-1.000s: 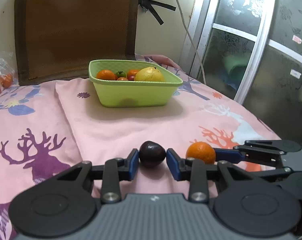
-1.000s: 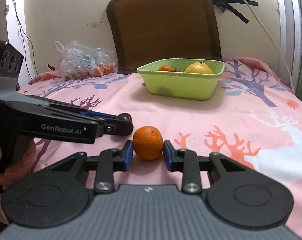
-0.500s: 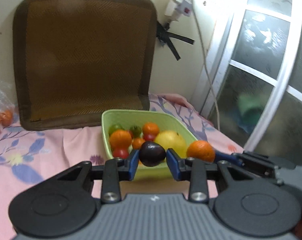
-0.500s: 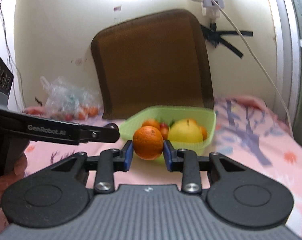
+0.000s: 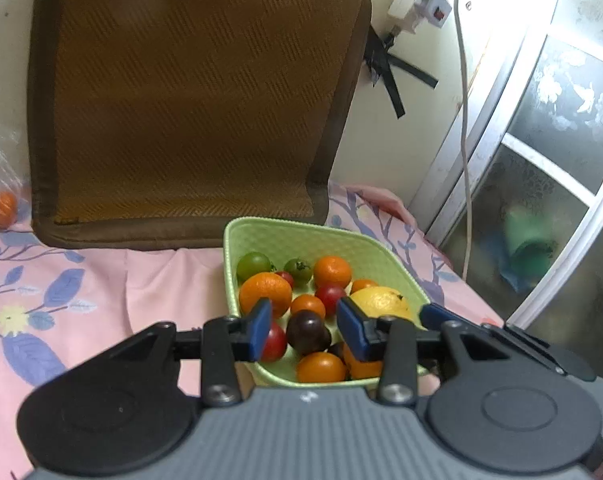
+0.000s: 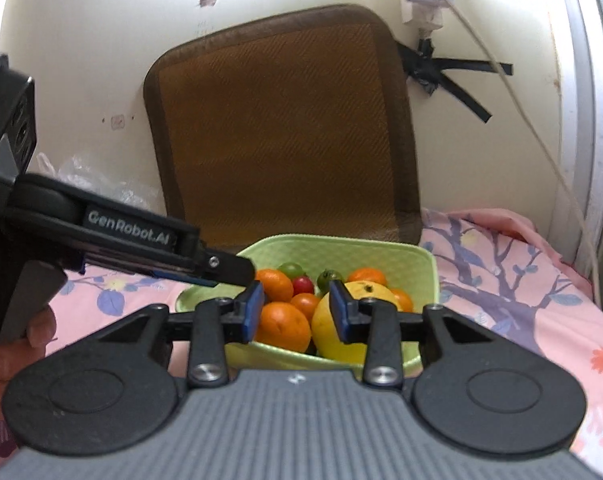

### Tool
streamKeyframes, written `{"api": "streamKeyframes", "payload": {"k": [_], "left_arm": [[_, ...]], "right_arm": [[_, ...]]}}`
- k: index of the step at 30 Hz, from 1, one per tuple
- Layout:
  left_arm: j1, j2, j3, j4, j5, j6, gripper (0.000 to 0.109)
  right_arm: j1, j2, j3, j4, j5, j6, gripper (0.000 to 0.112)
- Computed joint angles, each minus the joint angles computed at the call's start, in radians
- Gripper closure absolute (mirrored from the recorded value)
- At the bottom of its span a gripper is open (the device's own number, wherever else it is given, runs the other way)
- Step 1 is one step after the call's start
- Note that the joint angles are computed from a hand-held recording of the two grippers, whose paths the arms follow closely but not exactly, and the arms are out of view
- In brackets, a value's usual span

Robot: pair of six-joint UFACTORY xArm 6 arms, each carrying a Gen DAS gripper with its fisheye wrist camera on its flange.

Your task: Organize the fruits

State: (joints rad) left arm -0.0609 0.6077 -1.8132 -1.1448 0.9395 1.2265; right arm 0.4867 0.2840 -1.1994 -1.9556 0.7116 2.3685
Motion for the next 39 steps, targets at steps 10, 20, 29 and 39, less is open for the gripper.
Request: {"api": "streamKeyframes", "payload": {"k": [10, 20, 29, 39], "left_arm": [[0.035, -0.217, 0.305, -0.061, -0.062, 0.13, 0.071], [0.051, -0.431, 0.626, -0.069, -0.197, 0.262, 0.054], [0.069, -0.545, 0.788, -0.133, -0.294, 0.349, 0.032], [0.085, -0.589, 0.862, -0.191, -0.383, 0.407, 0.009]], "right_arm": [[0.096, -0.134, 0.19, 0.061, 0.092, 0.184, 0.073], [0.146, -0.178, 0.271, 0.146, 0.012, 0.312, 0.072], [0.223, -0.199, 0.304, 0.19, 0.035, 0.397, 0.07], [0.285, -0.189, 0.305, 0.219, 0.06, 0.408, 0.07]]}}
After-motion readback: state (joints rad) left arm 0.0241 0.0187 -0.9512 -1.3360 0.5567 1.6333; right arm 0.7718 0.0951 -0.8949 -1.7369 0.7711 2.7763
